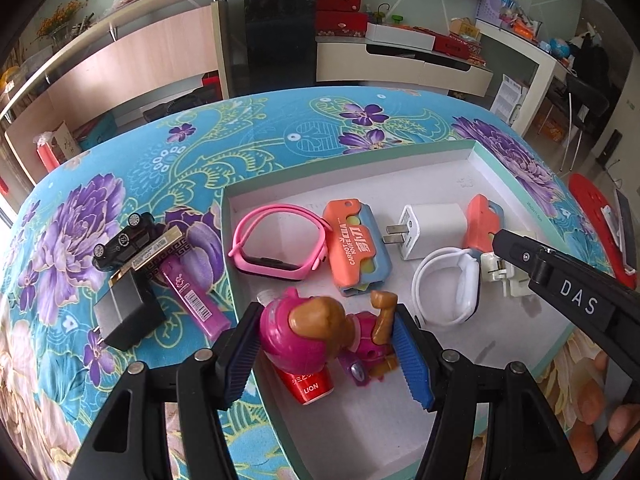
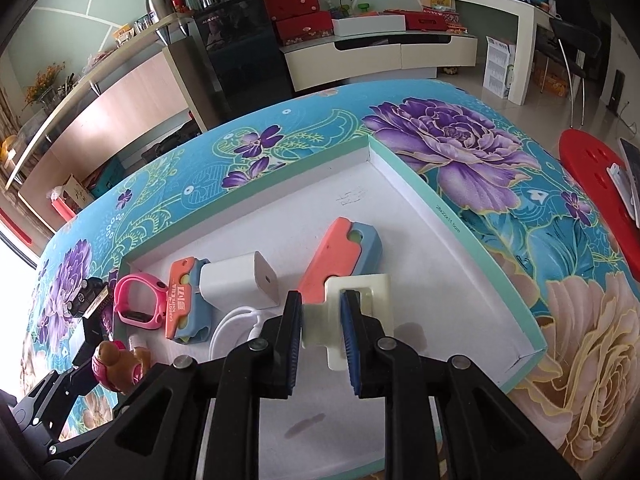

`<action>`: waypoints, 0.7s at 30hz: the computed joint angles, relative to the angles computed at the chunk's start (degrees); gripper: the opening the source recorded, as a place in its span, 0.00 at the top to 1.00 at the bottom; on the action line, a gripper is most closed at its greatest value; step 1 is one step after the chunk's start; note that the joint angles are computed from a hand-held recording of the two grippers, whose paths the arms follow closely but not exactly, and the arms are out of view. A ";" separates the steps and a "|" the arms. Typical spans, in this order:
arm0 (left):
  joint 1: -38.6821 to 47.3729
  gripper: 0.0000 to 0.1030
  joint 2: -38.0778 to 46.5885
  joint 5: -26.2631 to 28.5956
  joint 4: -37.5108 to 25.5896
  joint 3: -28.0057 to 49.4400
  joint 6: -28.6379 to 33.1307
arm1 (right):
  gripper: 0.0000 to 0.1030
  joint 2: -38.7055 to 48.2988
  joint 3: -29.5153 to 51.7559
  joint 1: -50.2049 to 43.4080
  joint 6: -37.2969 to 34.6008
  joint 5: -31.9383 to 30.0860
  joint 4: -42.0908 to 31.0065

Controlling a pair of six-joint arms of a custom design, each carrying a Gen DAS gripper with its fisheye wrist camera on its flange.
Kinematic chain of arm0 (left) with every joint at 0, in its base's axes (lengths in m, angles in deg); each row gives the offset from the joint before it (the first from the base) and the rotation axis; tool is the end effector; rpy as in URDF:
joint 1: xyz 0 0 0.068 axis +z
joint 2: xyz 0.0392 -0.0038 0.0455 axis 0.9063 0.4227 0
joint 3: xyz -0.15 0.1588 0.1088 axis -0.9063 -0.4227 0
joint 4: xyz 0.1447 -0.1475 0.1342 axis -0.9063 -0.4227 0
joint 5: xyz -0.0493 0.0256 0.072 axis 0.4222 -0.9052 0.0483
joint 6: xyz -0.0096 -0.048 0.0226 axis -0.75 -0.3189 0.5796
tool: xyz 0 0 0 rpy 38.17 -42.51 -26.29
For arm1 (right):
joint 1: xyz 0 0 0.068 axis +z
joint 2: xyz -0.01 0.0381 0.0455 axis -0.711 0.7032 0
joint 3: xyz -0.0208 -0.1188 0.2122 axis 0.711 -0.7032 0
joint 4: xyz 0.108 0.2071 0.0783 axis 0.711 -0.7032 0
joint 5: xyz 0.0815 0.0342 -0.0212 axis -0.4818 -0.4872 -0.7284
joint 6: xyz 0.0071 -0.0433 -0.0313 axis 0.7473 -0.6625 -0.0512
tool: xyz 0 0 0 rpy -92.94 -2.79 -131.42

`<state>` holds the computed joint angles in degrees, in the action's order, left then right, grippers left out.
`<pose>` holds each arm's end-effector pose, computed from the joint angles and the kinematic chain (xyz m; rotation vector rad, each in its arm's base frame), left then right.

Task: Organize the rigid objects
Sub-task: 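Open the left tool to drop the doll while the right tool releases the clip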

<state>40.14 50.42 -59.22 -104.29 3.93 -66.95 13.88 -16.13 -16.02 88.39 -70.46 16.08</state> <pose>0.2383 -0.1071 0.2008 0.2067 2.5769 -0.1488 0.2364 0.1220 0.2084 0.3070 2.5030 0.1357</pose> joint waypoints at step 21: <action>20.70 0.31 -7.01 1.58 -2.65 -0.44 3.54 | 0.60 2.62 6.96 8.03 -0.37 3.89 -0.23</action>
<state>60.85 43.41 -57.64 -106.94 3.49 -63.41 16.50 -9.17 -7.99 88.02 -66.57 15.85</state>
